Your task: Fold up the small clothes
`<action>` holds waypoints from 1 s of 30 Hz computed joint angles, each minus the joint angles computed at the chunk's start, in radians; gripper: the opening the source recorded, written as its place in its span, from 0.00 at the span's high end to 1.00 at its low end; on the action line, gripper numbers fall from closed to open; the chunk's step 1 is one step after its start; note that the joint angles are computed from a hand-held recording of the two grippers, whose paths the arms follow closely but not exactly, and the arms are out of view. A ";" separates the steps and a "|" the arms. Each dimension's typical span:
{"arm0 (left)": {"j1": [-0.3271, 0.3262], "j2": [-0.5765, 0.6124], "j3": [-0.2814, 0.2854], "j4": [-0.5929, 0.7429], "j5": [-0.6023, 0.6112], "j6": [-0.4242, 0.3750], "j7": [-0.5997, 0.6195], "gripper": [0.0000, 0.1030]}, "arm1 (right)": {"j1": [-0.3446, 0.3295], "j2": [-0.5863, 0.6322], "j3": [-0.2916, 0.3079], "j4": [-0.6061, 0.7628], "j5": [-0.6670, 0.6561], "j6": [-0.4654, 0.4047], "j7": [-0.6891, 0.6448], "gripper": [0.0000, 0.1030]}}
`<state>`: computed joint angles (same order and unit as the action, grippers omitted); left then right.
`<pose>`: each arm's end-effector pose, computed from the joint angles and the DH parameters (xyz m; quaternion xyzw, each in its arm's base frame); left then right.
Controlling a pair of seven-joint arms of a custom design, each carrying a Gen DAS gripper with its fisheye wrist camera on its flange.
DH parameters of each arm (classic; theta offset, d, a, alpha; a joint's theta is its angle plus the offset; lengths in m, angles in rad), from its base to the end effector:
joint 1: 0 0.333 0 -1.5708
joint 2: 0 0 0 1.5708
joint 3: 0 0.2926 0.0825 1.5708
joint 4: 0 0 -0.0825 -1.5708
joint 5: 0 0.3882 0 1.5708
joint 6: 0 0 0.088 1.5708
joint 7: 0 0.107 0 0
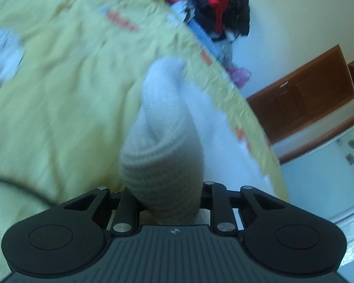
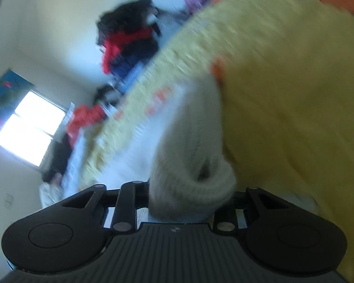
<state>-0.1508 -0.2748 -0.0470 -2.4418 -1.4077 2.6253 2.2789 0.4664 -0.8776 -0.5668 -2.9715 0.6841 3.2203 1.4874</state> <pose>0.4778 -0.0721 0.4140 0.6922 -0.5490 0.4637 0.0673 0.3468 -0.0751 0.4121 -0.3300 0.7986 -0.0583 0.5000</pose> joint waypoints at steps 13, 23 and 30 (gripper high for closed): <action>0.003 -0.039 0.036 0.090 0.173 0.262 0.057 0.15 | -0.342 0.057 0.228 0.095 -0.117 -0.059 -0.044 0.24; 0.023 0.439 -0.084 0.556 0.906 0.165 -0.456 0.16 | 0.010 0.653 -0.048 0.691 -0.146 -0.378 -0.331 0.32; 0.000 0.578 -0.065 0.686 1.268 0.141 -0.684 0.92 | -0.037 0.749 -0.015 0.760 -0.002 -0.508 -0.439 0.86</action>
<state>-0.1506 0.3033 -0.1125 -1.7559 -0.1393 2.7661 1.5949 0.4296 -0.1284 -0.5815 -2.2114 0.6818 2.7125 1.0483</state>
